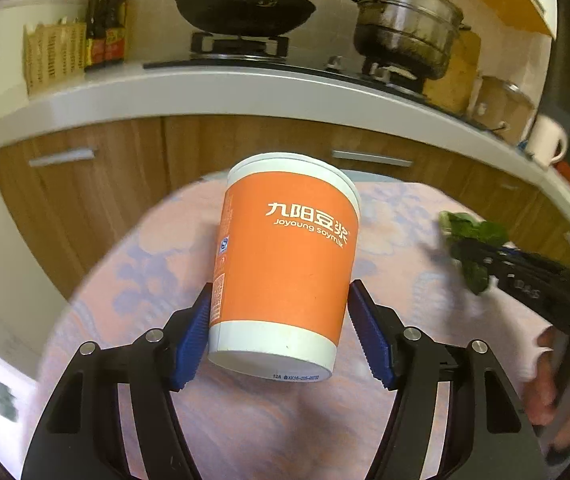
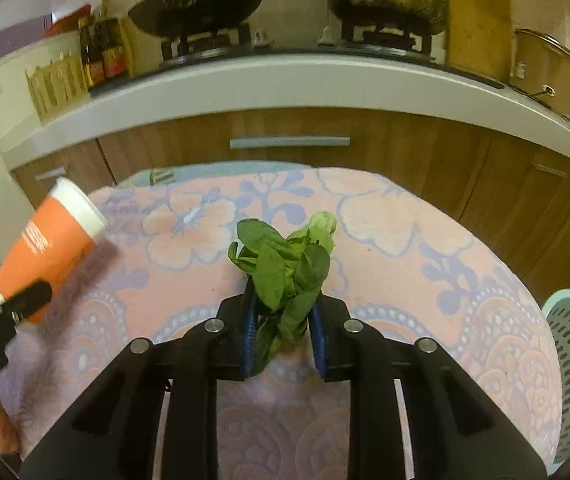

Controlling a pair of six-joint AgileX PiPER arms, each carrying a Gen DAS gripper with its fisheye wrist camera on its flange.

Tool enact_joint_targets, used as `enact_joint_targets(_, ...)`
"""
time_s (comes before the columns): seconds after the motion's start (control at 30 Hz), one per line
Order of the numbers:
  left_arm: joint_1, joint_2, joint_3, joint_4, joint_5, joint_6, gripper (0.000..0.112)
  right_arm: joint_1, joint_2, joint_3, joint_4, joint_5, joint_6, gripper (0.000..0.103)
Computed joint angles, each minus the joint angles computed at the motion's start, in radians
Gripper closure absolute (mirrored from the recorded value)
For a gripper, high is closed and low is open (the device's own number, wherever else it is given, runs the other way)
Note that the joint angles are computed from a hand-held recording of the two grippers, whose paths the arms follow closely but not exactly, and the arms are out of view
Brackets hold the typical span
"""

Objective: Collect trash
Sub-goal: 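Carry the cup and bok choy over the teal basket and open both tools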

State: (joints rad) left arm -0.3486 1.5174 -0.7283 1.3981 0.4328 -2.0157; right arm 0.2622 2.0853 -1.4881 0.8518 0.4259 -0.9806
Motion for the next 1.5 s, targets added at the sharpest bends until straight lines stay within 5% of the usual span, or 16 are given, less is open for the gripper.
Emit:
enact_joint_targets(0.5,-0.354,0.090,-0.189,-0.088,0.171,0.027,0.048,-0.278,-0.190,0.328,0.348,0.080,-0.399,0.083)
enact_joint_targets(0.67,-0.428,0.220,-0.319,-0.090,0.120,0.015,0.048,-0.483,-0.214,0.357,0.387,0.174,-0.480,0.083)
enact_joint_targets(0.8,-0.436,0.301,-0.432,-0.104,0.005,0.033,0.048,-0.601,-0.211,0.340,0.390,0.170,-0.518,0.083)
enact_joint_targets(0.93,-0.463,0.405,-0.610,-0.253,-0.009,0.238,0.048,-0.693,-0.179,0.284,0.371,0.164,-0.498,0.083)
enact_joint_targets(1.1,-0.482,0.549,-0.862,-0.506,0.064,0.581,0.048,-0.773,-0.112,0.160,0.316,0.221,-0.382,0.083)
enact_joint_targets(1.5,-0.479,0.781,-1.303,-0.776,0.230,0.978,0.048,-0.823,-0.005,-0.035,0.240,0.274,-0.234,0.083)
